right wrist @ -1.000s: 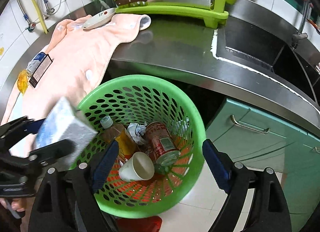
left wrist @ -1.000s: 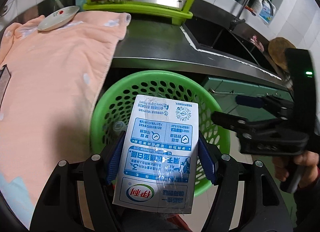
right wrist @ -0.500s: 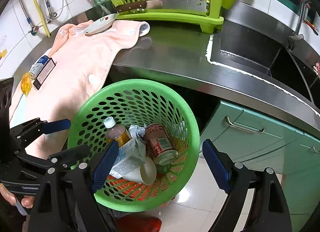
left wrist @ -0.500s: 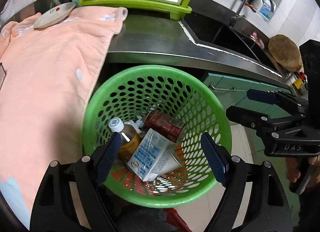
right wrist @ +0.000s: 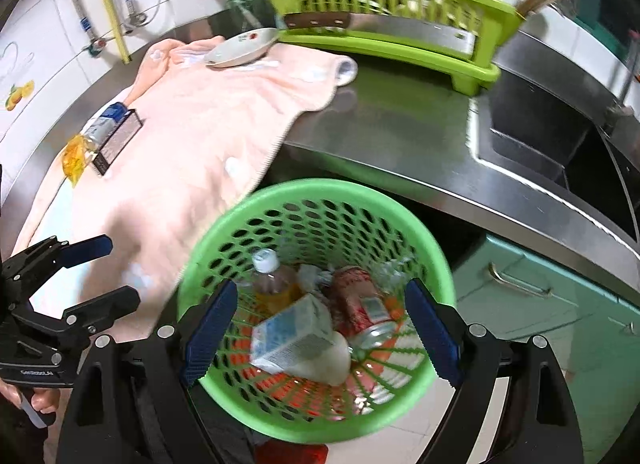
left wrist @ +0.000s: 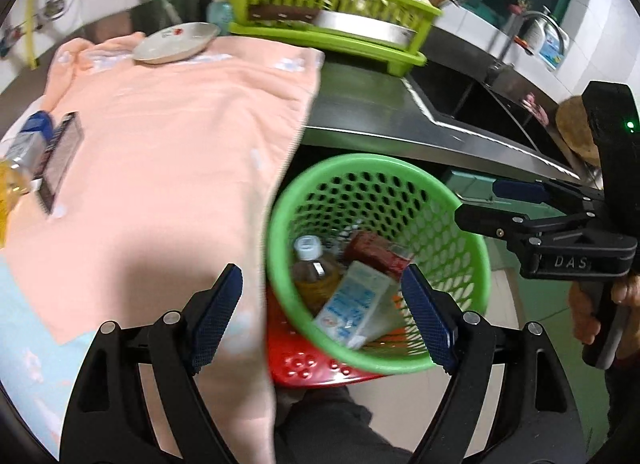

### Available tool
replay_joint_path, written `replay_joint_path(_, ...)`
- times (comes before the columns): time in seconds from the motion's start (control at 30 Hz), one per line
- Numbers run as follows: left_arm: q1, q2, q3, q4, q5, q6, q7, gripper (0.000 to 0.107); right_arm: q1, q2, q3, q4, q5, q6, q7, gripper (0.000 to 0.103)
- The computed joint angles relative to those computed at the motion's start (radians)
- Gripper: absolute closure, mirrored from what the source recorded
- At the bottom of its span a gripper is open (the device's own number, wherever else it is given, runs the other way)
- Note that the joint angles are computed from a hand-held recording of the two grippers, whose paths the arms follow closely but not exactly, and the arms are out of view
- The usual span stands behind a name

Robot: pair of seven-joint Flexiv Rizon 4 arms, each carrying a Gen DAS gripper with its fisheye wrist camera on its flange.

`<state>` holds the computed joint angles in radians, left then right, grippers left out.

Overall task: Collect trash
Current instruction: 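Move both grippers back over the towel toward the black glue box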

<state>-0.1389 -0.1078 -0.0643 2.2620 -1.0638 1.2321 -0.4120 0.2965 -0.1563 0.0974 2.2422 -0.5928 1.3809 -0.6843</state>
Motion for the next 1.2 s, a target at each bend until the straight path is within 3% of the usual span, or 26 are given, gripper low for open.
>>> replay_joint_path(0.33, 0.085, 0.023, 0.065, 0.001, -0.027, 0.024, 0.032, 0.026, 0.072, -0.121, 0.06, -0.202, 0.134, -0.085, -0.133, 0.021)
replay_joint_path(0.6, 0.188, -0.008, 0.1, -0.033, -0.035, 0.028, 0.043, 0.026, 0.14, -0.271, 0.096, -0.45, 0.265, -0.195, -0.238, 0.021)
replay_joint_path(0.9, 0.293, -0.063, 0.108, -0.085, -0.05, 0.011, 0.044, 0.026, 0.22, -0.484, 0.102, -0.813, 0.333, -0.364, -0.302, 0.021)
replay_joint_path(1.03, 0.329, -0.09, 0.109, -0.107, -0.045, 0.008, 0.04, 0.026, 0.249, -0.581, 0.102, -0.981, 0.374, -0.428, -0.32, 0.027)
replay_joint_path(1.2, 0.365, -0.115, 0.103, -0.125, -0.037, 0.005, 0.029, 0.026, 0.285, -0.698, 0.096, -1.189, 0.424, -0.499, -0.329, 0.028)
